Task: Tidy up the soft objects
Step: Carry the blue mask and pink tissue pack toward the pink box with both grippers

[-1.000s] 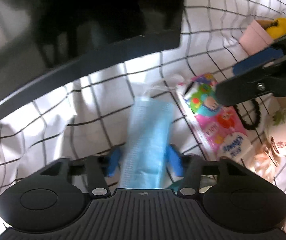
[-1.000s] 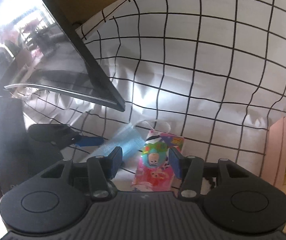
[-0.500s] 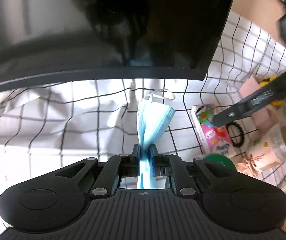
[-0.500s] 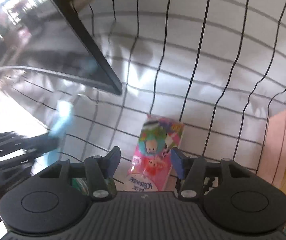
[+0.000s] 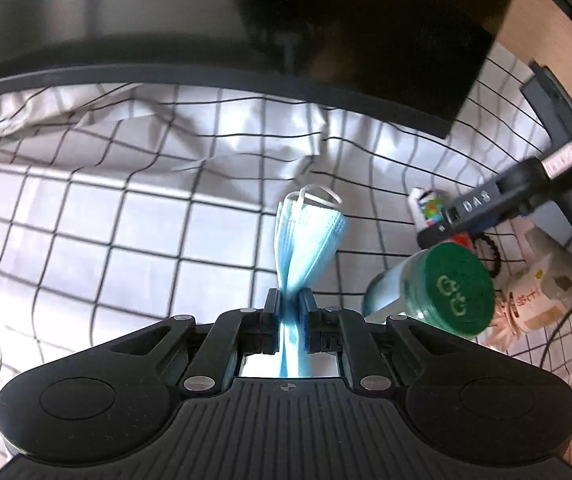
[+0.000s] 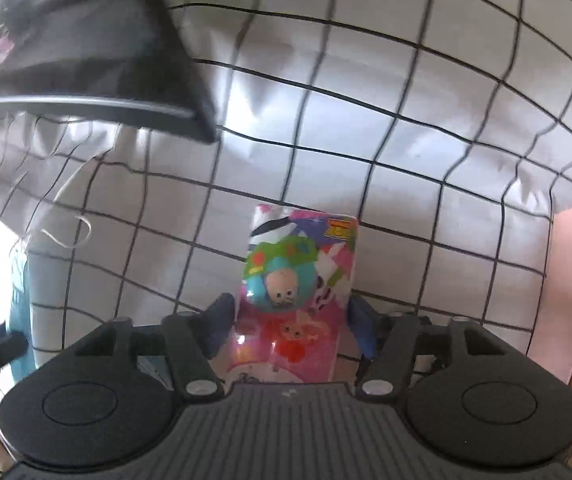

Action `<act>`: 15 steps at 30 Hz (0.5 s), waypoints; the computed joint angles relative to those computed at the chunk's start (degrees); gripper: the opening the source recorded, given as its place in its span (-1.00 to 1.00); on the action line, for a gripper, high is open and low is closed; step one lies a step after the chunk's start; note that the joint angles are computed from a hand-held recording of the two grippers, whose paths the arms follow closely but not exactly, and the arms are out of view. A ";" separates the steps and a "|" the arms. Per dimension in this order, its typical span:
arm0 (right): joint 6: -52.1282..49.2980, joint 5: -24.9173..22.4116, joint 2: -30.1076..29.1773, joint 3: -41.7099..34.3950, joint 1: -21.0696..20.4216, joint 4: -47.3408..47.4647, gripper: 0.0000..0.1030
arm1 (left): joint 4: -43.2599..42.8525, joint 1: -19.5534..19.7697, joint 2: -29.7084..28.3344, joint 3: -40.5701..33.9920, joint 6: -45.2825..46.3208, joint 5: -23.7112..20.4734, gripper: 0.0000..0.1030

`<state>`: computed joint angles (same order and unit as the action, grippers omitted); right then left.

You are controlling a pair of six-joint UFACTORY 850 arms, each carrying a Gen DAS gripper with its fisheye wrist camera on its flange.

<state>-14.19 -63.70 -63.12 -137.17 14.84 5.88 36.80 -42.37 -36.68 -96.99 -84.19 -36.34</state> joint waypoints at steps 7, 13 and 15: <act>-7.57 4.71 10.19 13.73 -1.61 7.04 0.02 | 3.90 -1.31 3.01 1.91 -7.48 -4.28 -0.77; -22.24 7.04 23.08 24.84 -3.82 19.13 0.02 | 9.78 -3.73 4.44 -2.13 -12.60 -12.56 -0.77; -28.65 7.92 27.82 28.69 -4.76 23.09 0.02 | 10.63 -4.65 3.67 -5.27 -12.23 -15.08 -0.77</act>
